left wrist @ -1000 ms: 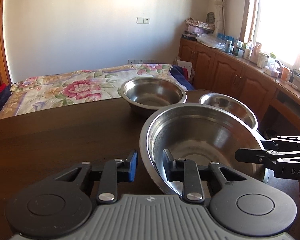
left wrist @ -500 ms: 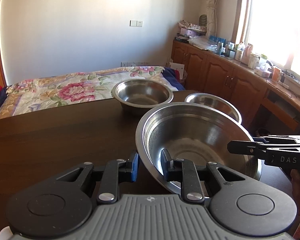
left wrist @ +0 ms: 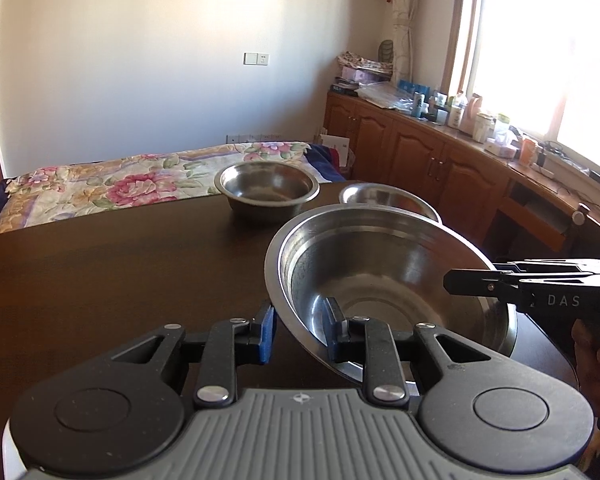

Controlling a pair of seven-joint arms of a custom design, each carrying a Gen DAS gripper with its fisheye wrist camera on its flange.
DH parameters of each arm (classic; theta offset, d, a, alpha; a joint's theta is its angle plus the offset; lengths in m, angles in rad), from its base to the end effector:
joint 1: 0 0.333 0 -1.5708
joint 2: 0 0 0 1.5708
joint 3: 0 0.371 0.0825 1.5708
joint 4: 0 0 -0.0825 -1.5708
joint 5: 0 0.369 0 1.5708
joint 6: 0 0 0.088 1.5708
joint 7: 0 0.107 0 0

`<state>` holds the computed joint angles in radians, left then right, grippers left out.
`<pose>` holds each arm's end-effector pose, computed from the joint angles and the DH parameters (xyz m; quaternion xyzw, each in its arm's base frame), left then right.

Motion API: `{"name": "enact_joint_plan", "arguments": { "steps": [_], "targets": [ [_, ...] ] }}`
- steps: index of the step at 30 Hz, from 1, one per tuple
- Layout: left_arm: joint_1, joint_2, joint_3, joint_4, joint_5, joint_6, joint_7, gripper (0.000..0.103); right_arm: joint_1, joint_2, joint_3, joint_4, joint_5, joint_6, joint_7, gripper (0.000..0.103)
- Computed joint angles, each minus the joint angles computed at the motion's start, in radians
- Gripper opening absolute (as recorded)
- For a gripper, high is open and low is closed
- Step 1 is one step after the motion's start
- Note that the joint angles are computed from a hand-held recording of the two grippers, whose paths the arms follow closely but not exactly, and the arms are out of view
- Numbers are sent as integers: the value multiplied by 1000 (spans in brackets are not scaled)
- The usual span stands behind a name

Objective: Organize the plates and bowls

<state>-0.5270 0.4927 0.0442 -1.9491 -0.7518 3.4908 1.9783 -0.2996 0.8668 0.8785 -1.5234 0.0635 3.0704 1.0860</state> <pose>0.6214 -0.2391 0.3959 -0.6033 0.6421 -0.3830 0.2776 0.7525 0.2123 0.4194 -0.7390 0.4510 -0.1102 0.4882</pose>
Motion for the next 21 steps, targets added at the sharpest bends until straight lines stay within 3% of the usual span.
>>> {"name": "enact_joint_plan", "arguments": {
  "steps": [10, 17, 21],
  "targets": [
    [277, -38, -268, -150, 302, 81, -154, 28, 7, -90, -58, -150, -40, 96, 127, 29],
    [418, -47, -366, -222, 544, 102, -274, 29, 78, -179, -174, -245, -72, 173, 281, 29],
    [466, -46, -393, -225, 640, 76, -335, 29, 170, -232, -291, -284, -74, 213, 378, 29]
  ]
}}
